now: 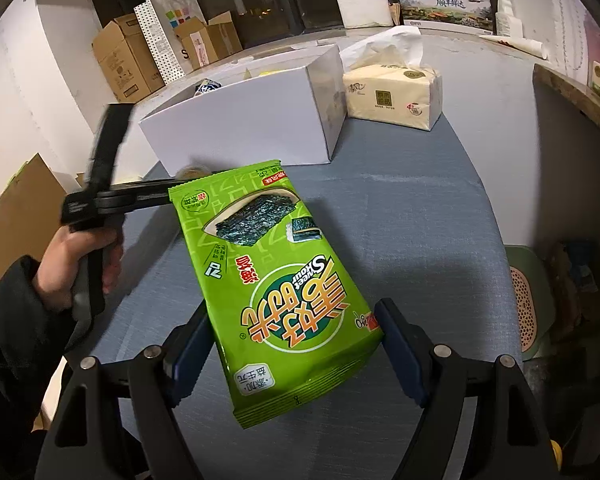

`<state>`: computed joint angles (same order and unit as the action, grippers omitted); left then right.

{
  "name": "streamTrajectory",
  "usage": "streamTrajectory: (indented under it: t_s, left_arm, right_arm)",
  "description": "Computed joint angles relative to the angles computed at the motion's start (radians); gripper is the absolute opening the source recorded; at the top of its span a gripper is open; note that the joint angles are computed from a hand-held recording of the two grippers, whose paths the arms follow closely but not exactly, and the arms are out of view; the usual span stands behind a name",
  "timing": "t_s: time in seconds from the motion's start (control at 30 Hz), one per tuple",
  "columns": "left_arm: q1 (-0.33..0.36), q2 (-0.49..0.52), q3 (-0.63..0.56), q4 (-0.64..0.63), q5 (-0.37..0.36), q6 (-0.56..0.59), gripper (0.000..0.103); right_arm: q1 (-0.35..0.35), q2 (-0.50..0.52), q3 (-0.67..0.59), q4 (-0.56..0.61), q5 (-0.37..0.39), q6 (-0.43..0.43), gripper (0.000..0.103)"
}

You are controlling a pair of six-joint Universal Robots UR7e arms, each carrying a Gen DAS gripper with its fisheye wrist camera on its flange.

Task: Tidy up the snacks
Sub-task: 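Drop the seaweed bag and jelly cup into the white box by opening both tools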

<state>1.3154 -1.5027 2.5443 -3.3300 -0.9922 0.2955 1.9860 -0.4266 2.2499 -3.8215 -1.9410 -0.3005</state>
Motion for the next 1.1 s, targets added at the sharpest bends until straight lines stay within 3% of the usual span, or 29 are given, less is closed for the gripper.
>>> streamTrajectory:
  t_s: [0.1,0.3,0.5,0.6,0.73,0.97,1.03,1.07,1.1]
  left_arm:
    - [-0.032,-0.12,0.06,0.03,-0.043,-0.007,0.051]
    - [-0.118,-0.344,0.123,0.121,-0.053,-0.022,0.051]
    - [-0.191,-0.419,0.075,0.192,0.0,-0.02,0.051]
    - [-0.194,-0.372,0.018,0.165,0.015,0.006,0.051]
    - [-0.146,-0.272,-0.097,0.147,-0.013,0.026,0.051]
    - [-0.068,-0.067,-0.295,0.109,0.016,0.104,0.051]
    - [-0.05,-0.008,-0.345,0.1,0.067,0.147,0.051]
    - [-0.041,0.01,-0.366,0.11,0.083,0.152,0.052]
    - [-0.026,0.02,-0.39,0.149,0.079,0.136,0.065]
  right_arm:
    - [0.001,-0.002,-0.002,0.0,0.009,0.005,0.083]
    - [0.02,-0.016,-0.025,0.022,0.035,0.016,0.083]
    - [0.076,-0.05,-0.109,0.101,0.05,-0.009,0.083]
    - [0.099,-0.067,-0.179,0.155,0.069,-0.019,0.083]
    - [0.112,-0.063,-0.313,0.262,0.073,-0.01,0.083]
    - [0.123,0.044,-0.646,0.514,-0.02,0.034,0.083]
    - [0.122,0.078,-0.728,0.563,-0.061,0.043,0.083]
    - [0.116,0.096,-0.771,0.591,-0.062,0.046,0.083]
    - [0.112,0.103,-0.79,0.613,-0.059,0.039,0.084]
